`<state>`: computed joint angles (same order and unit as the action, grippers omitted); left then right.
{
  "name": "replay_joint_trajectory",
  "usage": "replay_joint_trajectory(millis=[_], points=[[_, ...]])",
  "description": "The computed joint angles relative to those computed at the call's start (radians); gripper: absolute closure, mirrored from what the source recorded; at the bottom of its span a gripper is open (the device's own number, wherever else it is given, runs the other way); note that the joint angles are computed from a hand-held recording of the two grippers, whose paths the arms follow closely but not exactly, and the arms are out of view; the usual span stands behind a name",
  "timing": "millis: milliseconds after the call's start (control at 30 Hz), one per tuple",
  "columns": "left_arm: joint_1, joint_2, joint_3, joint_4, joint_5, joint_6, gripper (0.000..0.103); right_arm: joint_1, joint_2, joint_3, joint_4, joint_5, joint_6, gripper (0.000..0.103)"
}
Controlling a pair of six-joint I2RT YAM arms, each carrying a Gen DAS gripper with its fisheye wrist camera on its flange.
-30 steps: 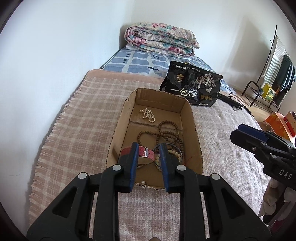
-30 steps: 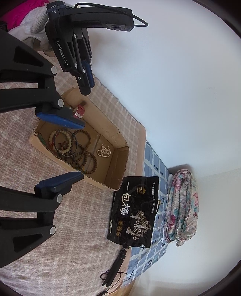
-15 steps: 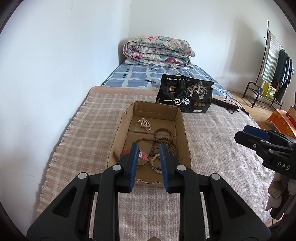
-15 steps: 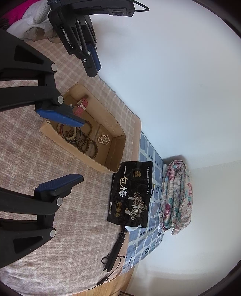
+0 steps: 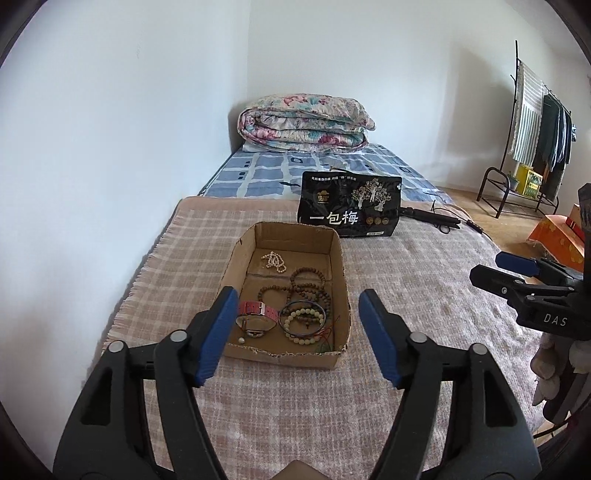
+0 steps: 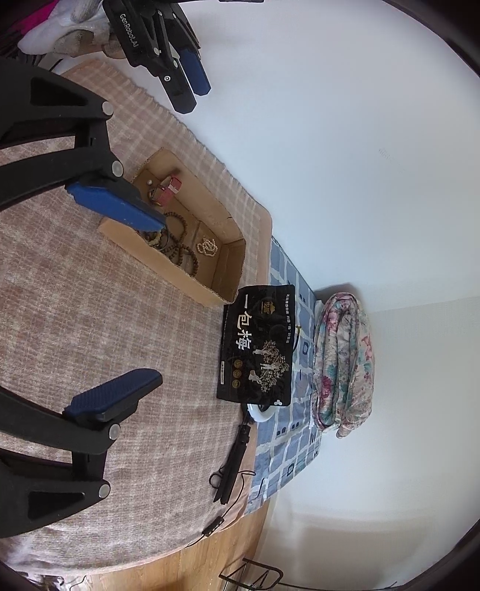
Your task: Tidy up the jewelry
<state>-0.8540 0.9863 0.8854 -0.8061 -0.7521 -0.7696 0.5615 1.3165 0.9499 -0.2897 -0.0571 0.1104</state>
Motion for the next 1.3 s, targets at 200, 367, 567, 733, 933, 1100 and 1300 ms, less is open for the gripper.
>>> replay_joint_trajectory(millis=[200, 367, 567, 733, 933, 1100, 1300], points=[[-0.051, 0.029, 0.051, -0.043, -0.06, -0.049, 0.019, -0.027, -0.049, -0.036, -0.01, 0.028, -0.012, 0.009], [-0.099, 0.062, 0.092, -0.086, -0.122, -0.084, 0.016, -0.051, -0.092, -0.074, 0.004, 0.05, -0.011, 0.0], [-0.131, 0.096, 0.122, -0.122, -0.151, -0.128, 0.003, -0.067, -0.106, -0.085, -0.005, 0.074, -0.013, 0.0], [-0.149, 0.139, 0.151, -0.168, -0.161, -0.17, 0.0, -0.073, -0.11, -0.097, 0.001, 0.085, -0.009, 0.0], [-0.152, 0.147, 0.154, -0.177, -0.154, -0.178, 0.0, -0.063, -0.107, -0.099, 0.011, 0.104, 0.0, 0.0], [-0.152, 0.147, 0.154, -0.179, -0.154, -0.185, 0.0, -0.05, -0.104, -0.098, 0.015, 0.117, -0.006, 0.0], [-0.156, 0.145, 0.156, -0.184, -0.156, -0.188, 0.0, -0.04, -0.108, -0.102, 0.018, 0.13, -0.011, 0.0]])
